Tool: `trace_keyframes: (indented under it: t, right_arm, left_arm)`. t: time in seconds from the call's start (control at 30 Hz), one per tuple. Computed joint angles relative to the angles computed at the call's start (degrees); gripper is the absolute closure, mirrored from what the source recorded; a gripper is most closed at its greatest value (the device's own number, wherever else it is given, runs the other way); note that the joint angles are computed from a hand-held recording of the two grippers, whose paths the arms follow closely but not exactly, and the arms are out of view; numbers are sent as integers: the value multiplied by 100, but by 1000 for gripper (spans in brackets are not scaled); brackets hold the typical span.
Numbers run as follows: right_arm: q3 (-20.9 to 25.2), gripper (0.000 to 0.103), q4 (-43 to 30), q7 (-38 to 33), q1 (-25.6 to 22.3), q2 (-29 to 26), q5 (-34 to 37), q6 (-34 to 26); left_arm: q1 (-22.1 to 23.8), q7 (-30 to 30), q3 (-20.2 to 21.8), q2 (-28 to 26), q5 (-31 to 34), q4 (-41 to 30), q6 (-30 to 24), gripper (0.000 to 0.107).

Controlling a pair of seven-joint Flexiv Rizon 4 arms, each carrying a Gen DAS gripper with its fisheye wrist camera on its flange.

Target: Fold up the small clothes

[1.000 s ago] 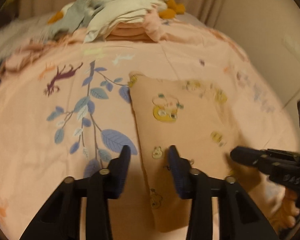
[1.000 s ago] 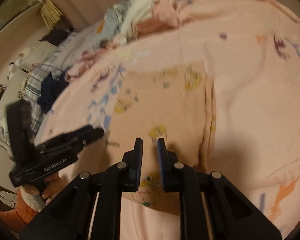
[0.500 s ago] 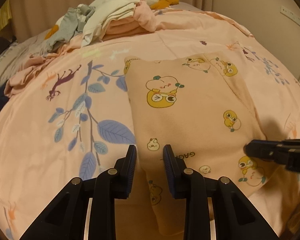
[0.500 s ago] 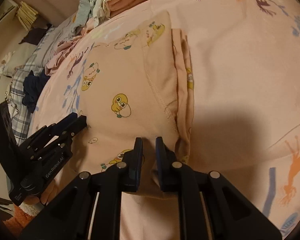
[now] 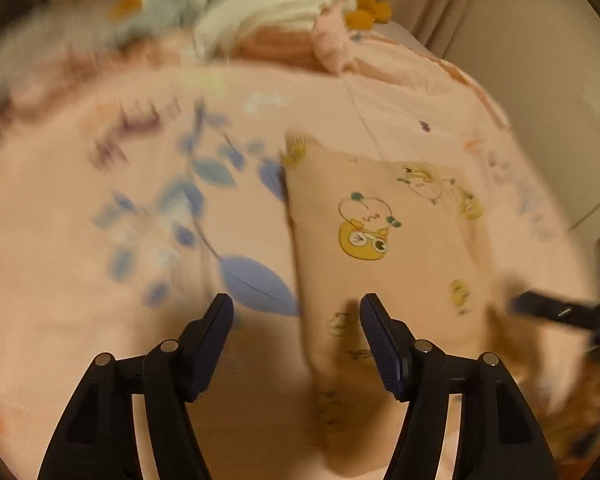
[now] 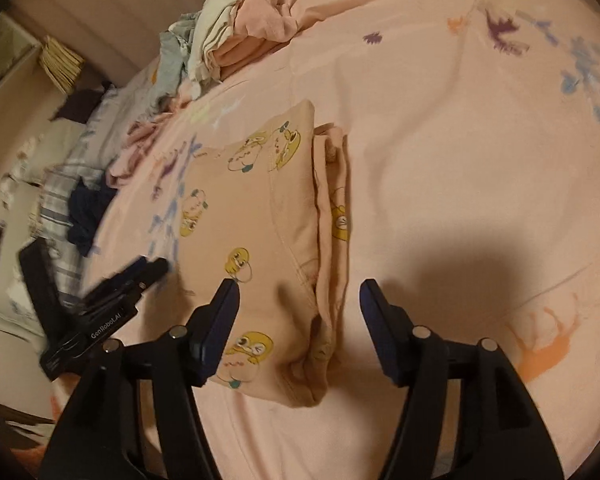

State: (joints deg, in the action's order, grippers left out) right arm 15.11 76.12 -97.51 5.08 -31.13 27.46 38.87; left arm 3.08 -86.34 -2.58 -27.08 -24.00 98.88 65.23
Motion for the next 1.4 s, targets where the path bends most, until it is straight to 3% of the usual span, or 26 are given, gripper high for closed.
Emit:
trace_keyframes:
  t: [0.1,0.17,0.23,0.33,0.47,0.67,0.73,0.8,0.87,0.97,1.07,1.23,1.3,1.4]
  right_arm:
    - [50,36,-491,421,-167,-438,377,-556]
    - [162,36,-653,411,-316,-618,649,-722]
    - [308,36,-805,355,-458,-774,1041,-708]
    - [507,36,-1061,234,-582,-976,1462,-949]
    - [343,37,-918,127,-247,-847,1149,-761]
    - [340,49,-1022,13,-304,-946,1118,-882]
    - [378,49,-1044,17,-371,-990,1247,-882]
    - [351,49,-997,14,-338,-961,1217,-813]
    - [305,48,-903,-21,-261,-884,1091,-735]
    - [274,48,-845,-66,-193,-848,975,-617]
    - [241,59,-684,-47,-110,-792,912,-290]
    - [40,73,-249,-17,306,-582,206,420]
    - [-87,76,-111,182,523,-501,-215,643]
    - [6,77,-22,233,511,-427,-391,893]
  left_arm:
    - [293,251,-369,-184,-633,-57,-268,39]
    - [267,458,-441,-196,-757,-9,18,38]
    - [437,911,-785,-226,-1190,19,25,38]
    - [744,1571,-1254,-431,-2025,-230,-796,38]
    - [396,1265,-761,-545,-1740,-555,-1039,39]
    - [133,754,-154,-240,-1126,-191,-176,39]
    - [415,839,-378,-332,-1386,-258,-449,39]
    - [815,1344,-887,-450,-2164,-279,-916,40]
    - [882,1769,-1075,-533,-2648,-327,-1030,40]
    - [1047,2000,-1383,-814,-3450,-583,-1938,46]
    - [479,1660,-911,-889,-2792,-822,-1613,57]
    - [-376,859,-107,-790,-874,-1077,-847,73]
    - [-435,658,-66,-739,-528,-1101,-688,76]
    - [-213,767,-341,-502,-636,-829,-444,77]
